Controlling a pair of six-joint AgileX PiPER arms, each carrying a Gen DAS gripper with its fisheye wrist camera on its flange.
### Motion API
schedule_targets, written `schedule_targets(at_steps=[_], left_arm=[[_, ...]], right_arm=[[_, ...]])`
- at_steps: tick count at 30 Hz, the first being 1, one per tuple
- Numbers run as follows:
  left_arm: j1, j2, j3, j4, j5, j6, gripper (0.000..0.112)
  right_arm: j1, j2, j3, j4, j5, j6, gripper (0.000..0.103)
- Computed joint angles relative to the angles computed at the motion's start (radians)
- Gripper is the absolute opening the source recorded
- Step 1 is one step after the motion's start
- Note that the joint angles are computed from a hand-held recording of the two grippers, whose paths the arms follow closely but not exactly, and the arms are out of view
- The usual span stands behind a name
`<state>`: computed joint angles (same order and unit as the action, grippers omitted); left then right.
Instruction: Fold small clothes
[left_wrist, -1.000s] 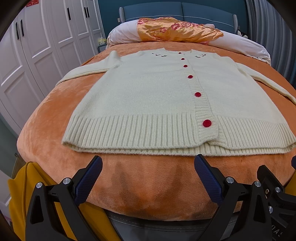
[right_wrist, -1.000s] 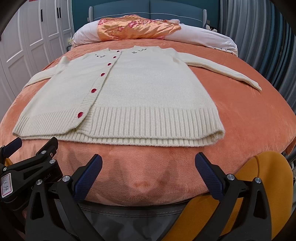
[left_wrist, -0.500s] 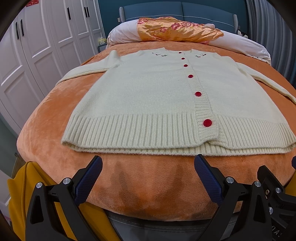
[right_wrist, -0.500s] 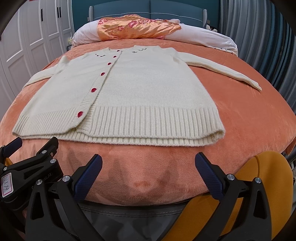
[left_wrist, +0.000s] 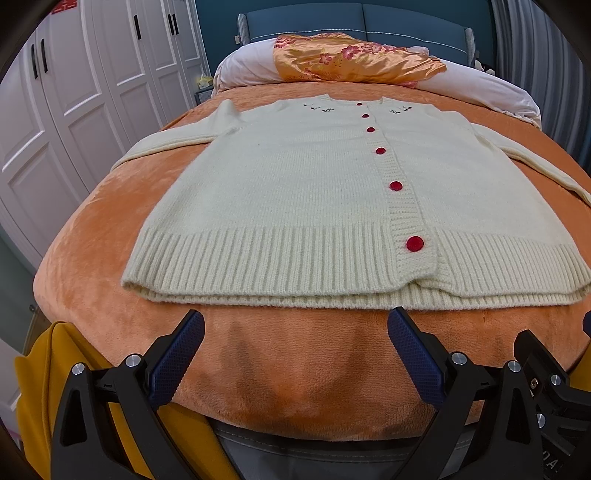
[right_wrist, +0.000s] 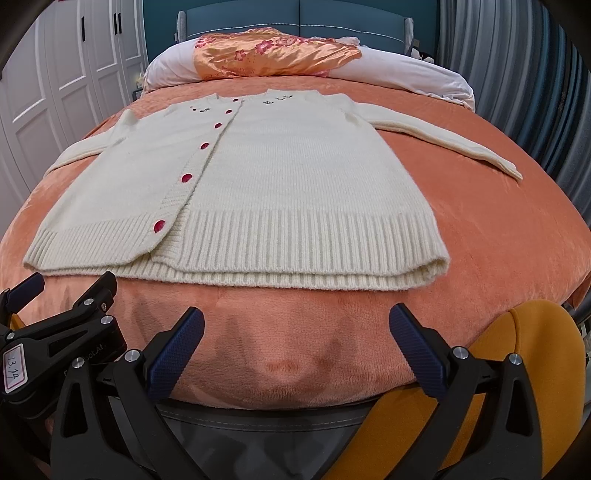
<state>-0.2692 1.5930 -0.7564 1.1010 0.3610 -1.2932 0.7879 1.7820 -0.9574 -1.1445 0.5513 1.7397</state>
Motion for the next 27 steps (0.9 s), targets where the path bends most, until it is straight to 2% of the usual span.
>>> schedule_targets(at_steps=[11, 15, 17, 19, 22, 24, 27], left_arm=[[0.0, 0.0, 0.001, 0.006, -0.001, -0.005, 0.097], [0.038, -0.011, -0.005, -0.077, -0.031, 0.081, 0.098], [0.094, -0.023, -0.029, -0.196, -0.044, 0.21, 0.098], [0.176, -0.021, -0.064, -0.39, -0.081, 0.41, 0.098], [0.276, 0.005, -0.155, -0.638, -0.06, 0.671, 0.098], [0.317, 0.028, -0.222, -0.671, -0.048, 0.729, 0.098], [0.322, 0.077, -0.318, -0.598, 0.002, 0.702, 0.098]], right_arm=[[-0.002, 0.003, -0.001, 0.003, -0.007, -0.002, 0.098], [-0.062, -0.016, 0.032, -0.022, -0.104, 0.006, 0.098], [-0.127, -0.033, 0.037, -0.001, -0.156, -0.023, 0.098], [-0.264, -0.065, 0.031, 0.146, -0.236, -0.192, 0.098], [-0.483, -0.065, -0.007, 0.403, -0.338, -0.492, 0.098], [-0.634, -0.009, -0.087, 0.583, -0.367, -0.692, 0.098], [-0.806, 0.111, -0.271, 0.883, -0.33, -0.992, 0.098]])
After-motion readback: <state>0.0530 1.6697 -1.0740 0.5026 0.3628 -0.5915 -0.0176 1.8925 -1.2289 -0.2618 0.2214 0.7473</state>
